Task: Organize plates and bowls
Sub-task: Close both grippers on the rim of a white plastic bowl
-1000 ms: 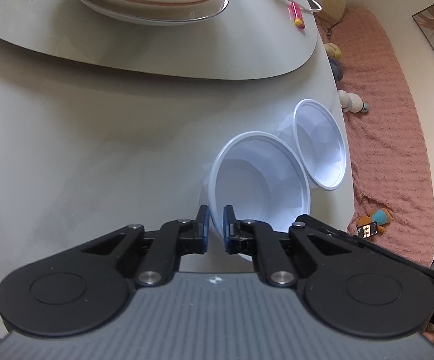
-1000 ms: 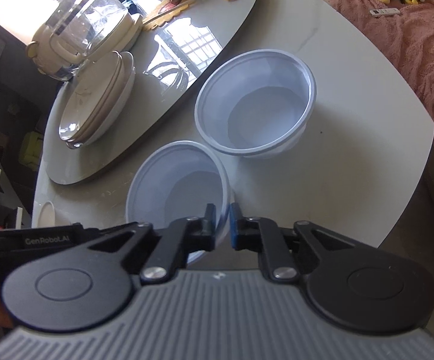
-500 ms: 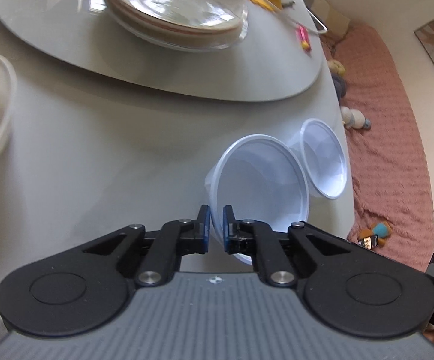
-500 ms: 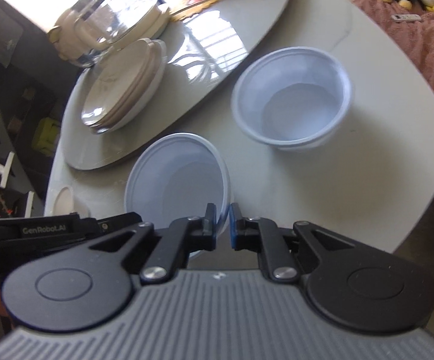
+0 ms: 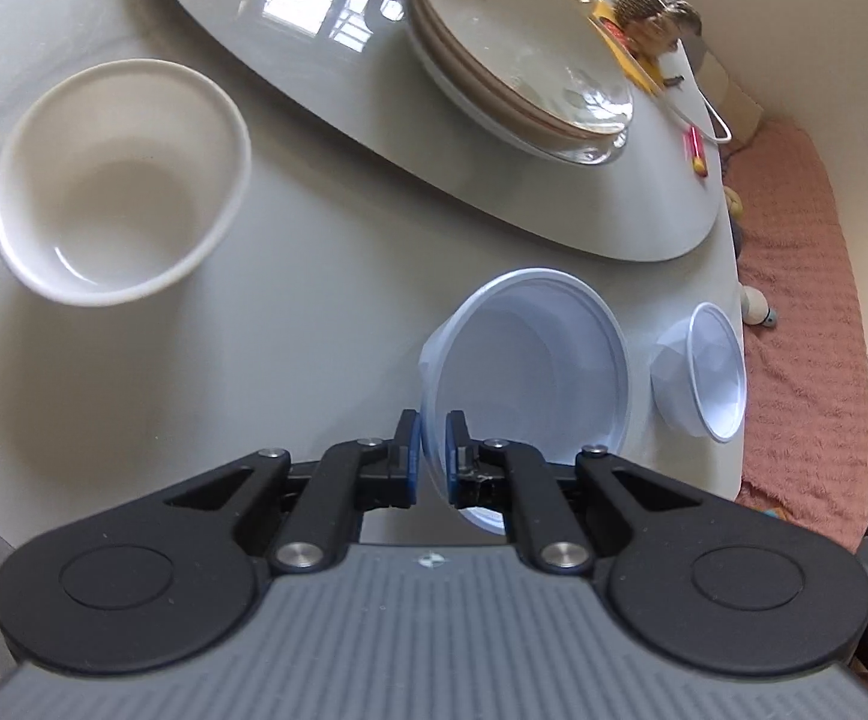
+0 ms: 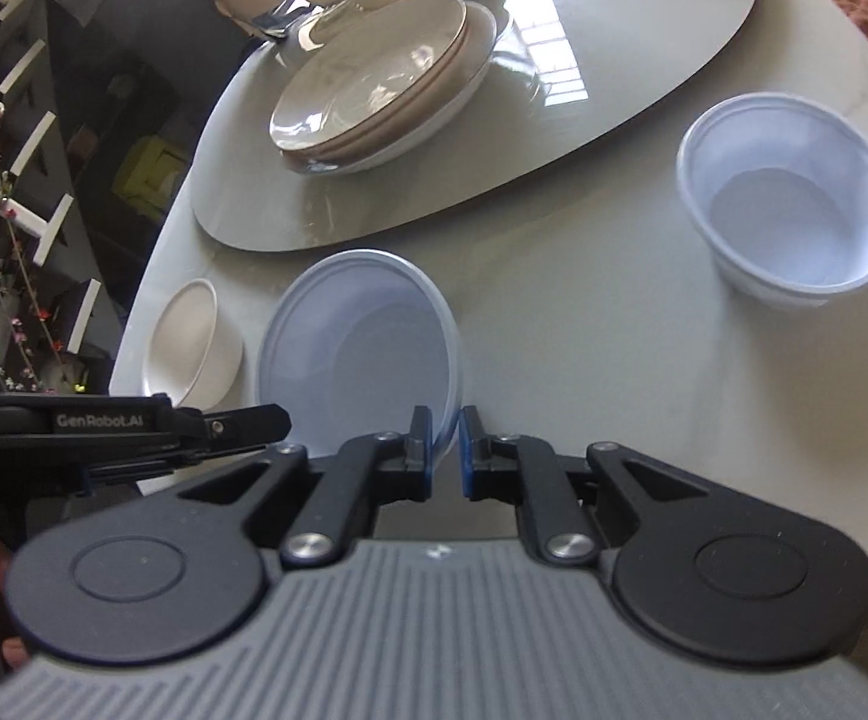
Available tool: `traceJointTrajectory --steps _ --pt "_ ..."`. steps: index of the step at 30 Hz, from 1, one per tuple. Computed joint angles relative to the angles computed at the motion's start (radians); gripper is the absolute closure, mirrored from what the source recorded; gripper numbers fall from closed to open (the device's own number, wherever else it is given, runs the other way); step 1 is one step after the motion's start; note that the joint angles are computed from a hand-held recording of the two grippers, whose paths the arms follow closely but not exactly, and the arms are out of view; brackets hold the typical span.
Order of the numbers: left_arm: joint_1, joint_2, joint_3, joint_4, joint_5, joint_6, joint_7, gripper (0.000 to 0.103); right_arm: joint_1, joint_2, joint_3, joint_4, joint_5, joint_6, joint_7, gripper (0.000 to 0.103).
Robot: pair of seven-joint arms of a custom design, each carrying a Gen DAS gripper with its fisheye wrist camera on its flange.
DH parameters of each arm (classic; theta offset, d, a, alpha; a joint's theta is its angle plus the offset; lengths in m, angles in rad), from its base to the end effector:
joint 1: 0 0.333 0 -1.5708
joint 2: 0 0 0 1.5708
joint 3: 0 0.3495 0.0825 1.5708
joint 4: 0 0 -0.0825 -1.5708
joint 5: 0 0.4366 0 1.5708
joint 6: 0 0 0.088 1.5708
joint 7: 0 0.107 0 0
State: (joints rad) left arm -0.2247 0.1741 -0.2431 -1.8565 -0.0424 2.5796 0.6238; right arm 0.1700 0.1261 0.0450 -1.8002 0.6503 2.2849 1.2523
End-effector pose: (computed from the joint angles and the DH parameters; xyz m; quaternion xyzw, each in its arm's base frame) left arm 0.6291 -0.3064 0.5011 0.8326 -0.4805 0.2751 0.0139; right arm 0.6669 0.1586 0.5300 -0.7281 0.6037 0.0605 0.3190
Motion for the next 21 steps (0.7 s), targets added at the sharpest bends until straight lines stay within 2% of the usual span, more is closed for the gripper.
traceJointTrajectory --steps 15,18,21 --pt "0.006 -0.008 0.006 -0.015 -0.001 -0.010 -0.010 0.093 0.001 0.047 0.005 0.059 -0.040 -0.071 0.016 0.089" --pt "0.001 0.000 0.007 0.006 0.014 -0.047 -0.024 0.092 0.002 0.049 0.007 0.064 -0.041 -0.070 0.005 0.089" --pt "-0.004 -0.005 0.011 0.006 0.040 -0.049 -0.043 0.092 0.000 0.048 0.009 0.066 -0.034 -0.074 -0.011 0.088"
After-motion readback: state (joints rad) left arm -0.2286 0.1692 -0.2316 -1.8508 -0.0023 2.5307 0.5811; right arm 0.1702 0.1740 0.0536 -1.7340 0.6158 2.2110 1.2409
